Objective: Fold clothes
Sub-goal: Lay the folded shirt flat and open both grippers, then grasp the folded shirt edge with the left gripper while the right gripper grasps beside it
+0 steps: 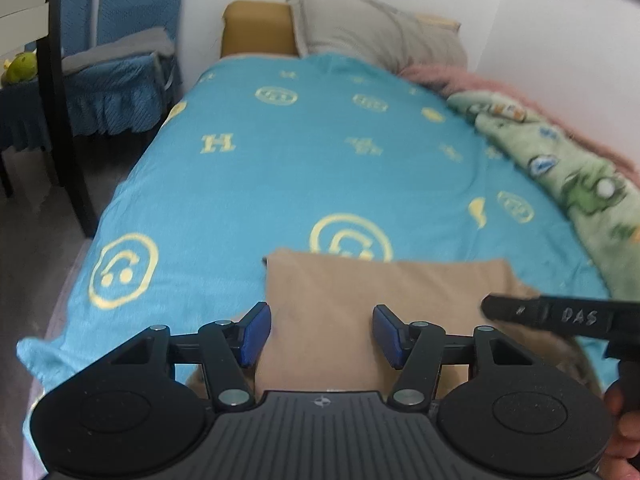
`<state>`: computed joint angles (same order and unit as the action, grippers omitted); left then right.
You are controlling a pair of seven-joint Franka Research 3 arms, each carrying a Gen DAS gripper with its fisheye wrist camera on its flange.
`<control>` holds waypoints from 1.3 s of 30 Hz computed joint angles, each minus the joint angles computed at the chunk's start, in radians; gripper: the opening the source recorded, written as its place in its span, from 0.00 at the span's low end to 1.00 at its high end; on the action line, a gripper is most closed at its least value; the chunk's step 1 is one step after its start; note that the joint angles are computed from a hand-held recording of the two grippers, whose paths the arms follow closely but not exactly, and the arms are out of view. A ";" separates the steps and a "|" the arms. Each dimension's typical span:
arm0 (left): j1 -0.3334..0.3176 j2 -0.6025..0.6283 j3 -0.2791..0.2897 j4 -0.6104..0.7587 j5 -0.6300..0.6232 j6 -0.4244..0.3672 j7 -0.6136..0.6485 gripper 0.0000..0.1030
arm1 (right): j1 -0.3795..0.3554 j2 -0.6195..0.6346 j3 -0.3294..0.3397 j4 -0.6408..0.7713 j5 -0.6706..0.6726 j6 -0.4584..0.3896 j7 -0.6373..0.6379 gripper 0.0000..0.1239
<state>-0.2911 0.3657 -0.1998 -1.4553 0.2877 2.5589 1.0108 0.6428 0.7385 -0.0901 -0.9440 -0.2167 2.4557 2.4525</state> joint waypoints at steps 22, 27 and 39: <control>-0.006 -0.257 -0.047 -0.249 -0.049 -0.069 0.004 0.57 | 0.037 -0.266 0.074 -0.327 -0.151 -0.079 0.030 0.20; 0.013 -0.348 -0.057 -0.340 -0.264 -0.016 0.057 0.63 | 0.043 -0.255 0.073 -0.312 -0.155 -0.096 0.022 0.20; 0.043 -0.327 -0.040 -0.417 -0.790 0.003 0.065 0.72 | 0.046 -0.270 0.074 -0.336 -0.159 -0.090 0.057 0.20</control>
<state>-0.2476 0.0386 -0.2402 -1.8722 -0.5027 2.5618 1.0754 0.6886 0.4684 -0.0159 -1.2802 -0.3760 2.3654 2.5093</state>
